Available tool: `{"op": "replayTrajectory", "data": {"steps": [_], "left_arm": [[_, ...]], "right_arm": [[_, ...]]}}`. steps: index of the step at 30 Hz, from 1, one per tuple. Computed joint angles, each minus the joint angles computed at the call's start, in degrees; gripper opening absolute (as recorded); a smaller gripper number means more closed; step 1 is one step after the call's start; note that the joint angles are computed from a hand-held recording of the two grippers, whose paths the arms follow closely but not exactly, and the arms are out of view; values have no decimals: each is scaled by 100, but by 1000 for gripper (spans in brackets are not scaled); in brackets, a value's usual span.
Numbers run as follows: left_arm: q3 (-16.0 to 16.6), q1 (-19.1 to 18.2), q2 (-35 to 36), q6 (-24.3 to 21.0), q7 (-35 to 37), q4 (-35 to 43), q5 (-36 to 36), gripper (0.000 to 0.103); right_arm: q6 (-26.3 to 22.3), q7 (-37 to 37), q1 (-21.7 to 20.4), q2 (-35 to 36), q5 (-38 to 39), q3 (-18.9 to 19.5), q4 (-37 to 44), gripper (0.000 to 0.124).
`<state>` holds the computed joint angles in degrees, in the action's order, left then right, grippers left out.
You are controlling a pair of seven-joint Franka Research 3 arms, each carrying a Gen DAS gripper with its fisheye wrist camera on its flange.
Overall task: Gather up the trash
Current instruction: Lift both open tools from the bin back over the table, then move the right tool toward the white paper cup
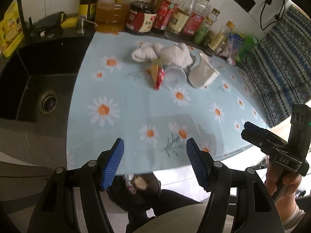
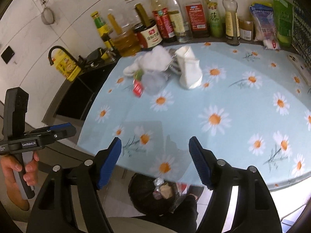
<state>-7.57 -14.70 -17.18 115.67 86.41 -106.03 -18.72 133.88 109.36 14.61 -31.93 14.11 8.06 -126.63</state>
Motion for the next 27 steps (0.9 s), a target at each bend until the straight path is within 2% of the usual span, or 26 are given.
{"op": "replayTrajectory", "data": {"steps": [9,19,27], "left_arm": [[-313,32,825,65,-436,958,616,64],[-587,-27,1859,-239,-1016,2071,1339,64],[-646,-70,2637,-542,-1501,2904,1682,64]], "right_arm": [[75,-654,-107,773,86,-363,620,75],[7,-1302,-218,1725,391,-599,1331,75],[-201,-1869,-288,2399,767,-712,1892,75]]}}
